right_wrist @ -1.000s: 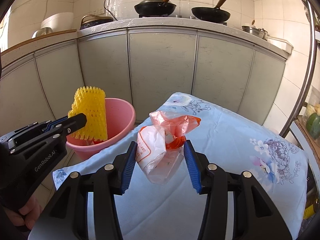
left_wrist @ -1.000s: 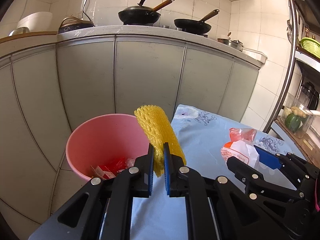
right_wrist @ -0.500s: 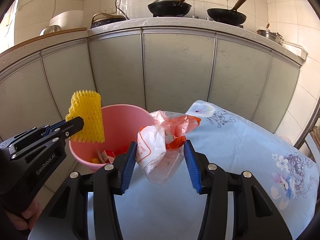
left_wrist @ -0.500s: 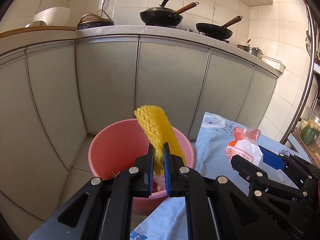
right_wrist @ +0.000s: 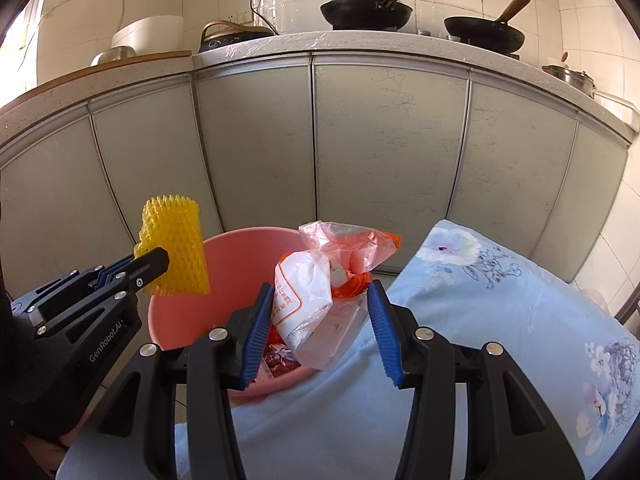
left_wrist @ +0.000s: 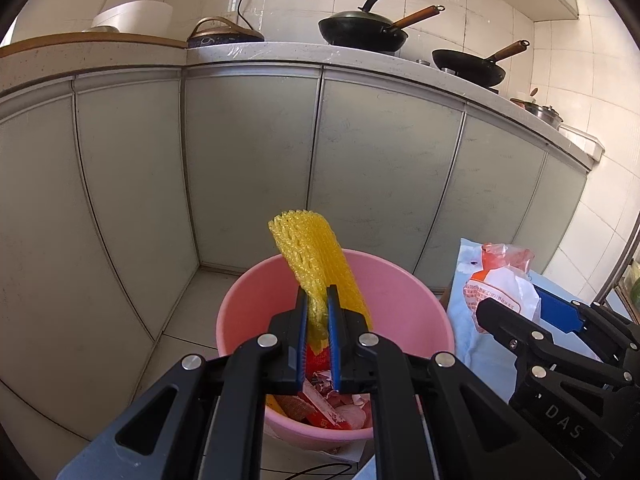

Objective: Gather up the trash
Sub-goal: 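Carry the foam net and plastic bag over the pink bucket with both tools, then open both tools to drop the foam net and plastic bag into the bucket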

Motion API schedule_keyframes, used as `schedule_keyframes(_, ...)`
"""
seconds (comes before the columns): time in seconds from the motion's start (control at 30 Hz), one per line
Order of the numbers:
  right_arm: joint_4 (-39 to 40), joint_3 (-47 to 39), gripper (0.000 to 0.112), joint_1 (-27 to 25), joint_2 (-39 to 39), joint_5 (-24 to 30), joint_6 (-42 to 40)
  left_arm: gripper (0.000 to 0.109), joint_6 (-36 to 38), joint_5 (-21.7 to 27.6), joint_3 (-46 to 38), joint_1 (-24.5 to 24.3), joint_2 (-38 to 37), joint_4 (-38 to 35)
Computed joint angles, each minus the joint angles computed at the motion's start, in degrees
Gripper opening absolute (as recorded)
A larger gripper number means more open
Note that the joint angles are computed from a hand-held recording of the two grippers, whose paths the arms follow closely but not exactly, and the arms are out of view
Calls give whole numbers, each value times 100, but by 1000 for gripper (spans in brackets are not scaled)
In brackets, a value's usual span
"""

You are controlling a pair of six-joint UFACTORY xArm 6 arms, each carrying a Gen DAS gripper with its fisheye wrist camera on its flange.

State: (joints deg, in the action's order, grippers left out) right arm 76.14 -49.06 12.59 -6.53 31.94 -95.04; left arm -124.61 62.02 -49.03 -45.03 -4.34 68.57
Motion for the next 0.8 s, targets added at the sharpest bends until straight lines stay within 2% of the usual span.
schedule_keyframes(0.27,-255,-275,48,412,411,-258,233,8,17,-470,177,426,57,-77)
schedule_keyframes(0.63,-1182,-657,49,713,1077,-317,1115,10,158,-1088,191,887,301,-110)
schedule_keyframes(0.7,-1329,-722,49,705,1165,-252,1251,12,131,-1252,219,980,308,-111)
schedule_keyframes(0.77,-1414,-743,49,719,1219,-288,1331,25,122,-1347,229,1042,320,-136)
schedule_keyframes(0.8,-1423,-743,50,726,1238,-299,1345,28,104,-1371,236,1064,325,-131)
